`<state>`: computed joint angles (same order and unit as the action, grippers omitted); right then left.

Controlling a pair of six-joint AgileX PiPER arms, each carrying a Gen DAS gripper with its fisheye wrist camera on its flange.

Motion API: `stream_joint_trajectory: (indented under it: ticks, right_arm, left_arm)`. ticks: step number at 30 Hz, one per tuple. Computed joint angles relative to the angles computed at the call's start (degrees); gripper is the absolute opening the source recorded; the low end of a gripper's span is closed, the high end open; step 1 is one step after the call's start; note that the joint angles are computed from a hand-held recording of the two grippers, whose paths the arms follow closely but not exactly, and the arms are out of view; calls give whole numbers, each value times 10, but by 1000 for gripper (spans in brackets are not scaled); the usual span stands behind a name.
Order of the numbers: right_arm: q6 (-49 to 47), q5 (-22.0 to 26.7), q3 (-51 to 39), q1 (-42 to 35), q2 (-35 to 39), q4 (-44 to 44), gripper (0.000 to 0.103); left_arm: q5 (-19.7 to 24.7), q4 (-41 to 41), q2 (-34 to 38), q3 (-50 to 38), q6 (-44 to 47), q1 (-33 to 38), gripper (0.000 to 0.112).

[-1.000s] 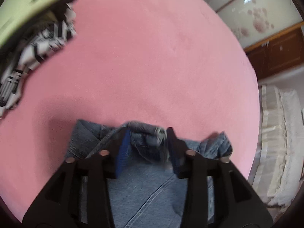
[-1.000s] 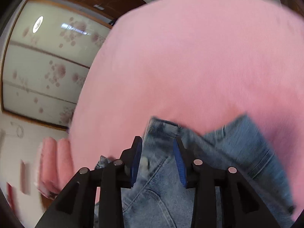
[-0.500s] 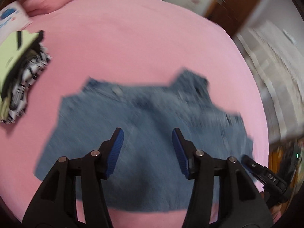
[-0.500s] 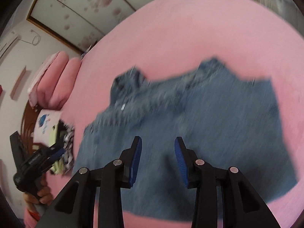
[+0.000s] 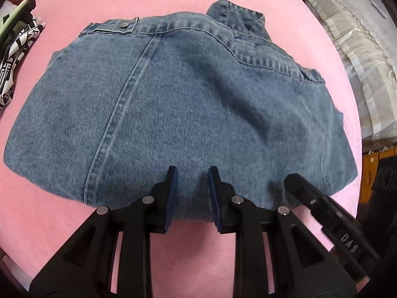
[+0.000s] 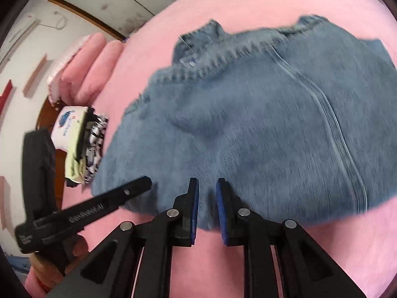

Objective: Fold large clothes

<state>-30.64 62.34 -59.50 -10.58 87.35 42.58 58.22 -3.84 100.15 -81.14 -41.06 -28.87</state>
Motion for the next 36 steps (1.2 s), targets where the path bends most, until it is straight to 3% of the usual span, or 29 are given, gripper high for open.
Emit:
stream_joint_trajectory:
  ticks: [5, 7, 10, 13, 15, 20, 24, 27, 31, 32, 36]
  right_arm:
    - [33, 19, -78, 62, 80, -87, 15]
    - [27, -3, -68, 66, 82, -101, 1]
    - [5, -21, -52, 47, 71, -109, 0]
    - [32, -65, -37, 10, 47, -160, 0]
    - [29, -54, -46, -50, 56, -155, 0]
    - [69, -89, -59, -109, 50, -247, 0]
    - [8, -31, -101, -175, 60, -194, 0]
    - [13, -69, -106, -184, 43, -224, 5]
    - [20, -57, -143, -176, 68, -223, 22]
    - [20, -64, -151, -167, 72, -230, 23]
    - [8, -109, -184, -128, 95, -241, 43]
  left_arm:
    - [-7, -7, 23, 4, 6, 10, 22]
    - [43, 31, 51, -30, 0, 1, 21]
    - [67, 104, 51, -32, 2, -25, 21]
    - [101, 191, 41, -14, -29, -38, 21]
    - [102, 213, 20, 19, -42, -20, 21]
    - [105, 220, -29, 89, -48, 60, 21]
    - [79, 182, -64, 114, -10, 102, 21]
    - [91, 186, -57, 100, -10, 94, 21]
    - [88, 169, -39, 81, -24, 76, 21]
    - [86, 167, -37, 77, -28, 73, 21]
    - [68, 142, -33, 58, -30, 63, 21]
